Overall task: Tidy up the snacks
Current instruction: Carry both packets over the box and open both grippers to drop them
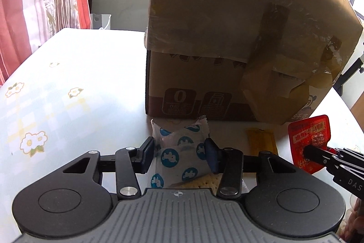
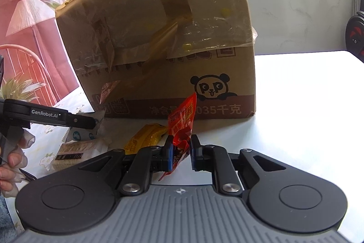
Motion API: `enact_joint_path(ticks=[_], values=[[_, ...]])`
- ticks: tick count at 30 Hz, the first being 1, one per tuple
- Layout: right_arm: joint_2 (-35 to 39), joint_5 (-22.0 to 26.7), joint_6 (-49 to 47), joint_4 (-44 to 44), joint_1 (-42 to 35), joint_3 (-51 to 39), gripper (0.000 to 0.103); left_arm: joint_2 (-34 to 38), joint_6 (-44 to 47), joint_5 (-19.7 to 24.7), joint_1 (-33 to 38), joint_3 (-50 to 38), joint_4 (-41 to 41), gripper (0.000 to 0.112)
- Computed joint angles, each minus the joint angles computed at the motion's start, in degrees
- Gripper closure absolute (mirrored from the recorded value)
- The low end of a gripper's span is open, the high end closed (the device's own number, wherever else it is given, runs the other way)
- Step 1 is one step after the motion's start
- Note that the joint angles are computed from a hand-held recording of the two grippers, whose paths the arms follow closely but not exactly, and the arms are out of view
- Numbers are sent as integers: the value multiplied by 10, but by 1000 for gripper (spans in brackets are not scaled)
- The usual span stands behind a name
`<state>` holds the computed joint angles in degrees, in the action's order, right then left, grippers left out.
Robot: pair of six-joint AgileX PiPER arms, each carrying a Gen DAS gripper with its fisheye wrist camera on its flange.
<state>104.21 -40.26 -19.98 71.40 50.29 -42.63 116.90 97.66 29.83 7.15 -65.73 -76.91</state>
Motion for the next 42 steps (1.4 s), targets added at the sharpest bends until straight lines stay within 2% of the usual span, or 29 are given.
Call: enact_joint_path(ticks=[5, 13, 19, 23, 26, 29, 33, 35, 38, 39, 40, 42], values=[[-1, -10, 6, -2, 6, 4, 88, -32, 38, 32, 28, 38, -28, 63], [-35, -63, 27, 29, 40, 27, 88, -101, 85, 91, 71, 76, -50, 63], [-127, -125, -96, 74, 60, 14, 88, -159, 107, 158, 86, 48, -77, 63], [-180, -124, -165, 54, 36, -13, 88, -175, 61, 186, 71, -10, -77, 63], [-192, -92, -229, 47, -8, -56, 88, -163, 18, 170, 37, -62, -69, 63], [-173, -44, -307, 61, -66, -121, 88, -149, -29, 118, -24, -102, -58, 63], [-112, 4, -402, 139, -127, -217, 88, -98, -118, 55, -88, -176, -3, 63], [-90, 7, -438, 186, -142, -243, 88, -78, -173, 19, -116, -205, 39, 62], [-73, 1, -449, 212, -147, -257, 85, -42, -279, 29, -132, -264, 139, 56], [-73, 1, -445, 211, -146, -251, 77, -37, -293, 30, -134, -273, 154, 56], [-76, 7, -439, 204, -146, -245, 66, -36, -292, 29, -135, -273, 156, 55], [-83, 6, -422, 186, -141, -228, 53, -38, -264, 32, -131, -269, 136, 49]])
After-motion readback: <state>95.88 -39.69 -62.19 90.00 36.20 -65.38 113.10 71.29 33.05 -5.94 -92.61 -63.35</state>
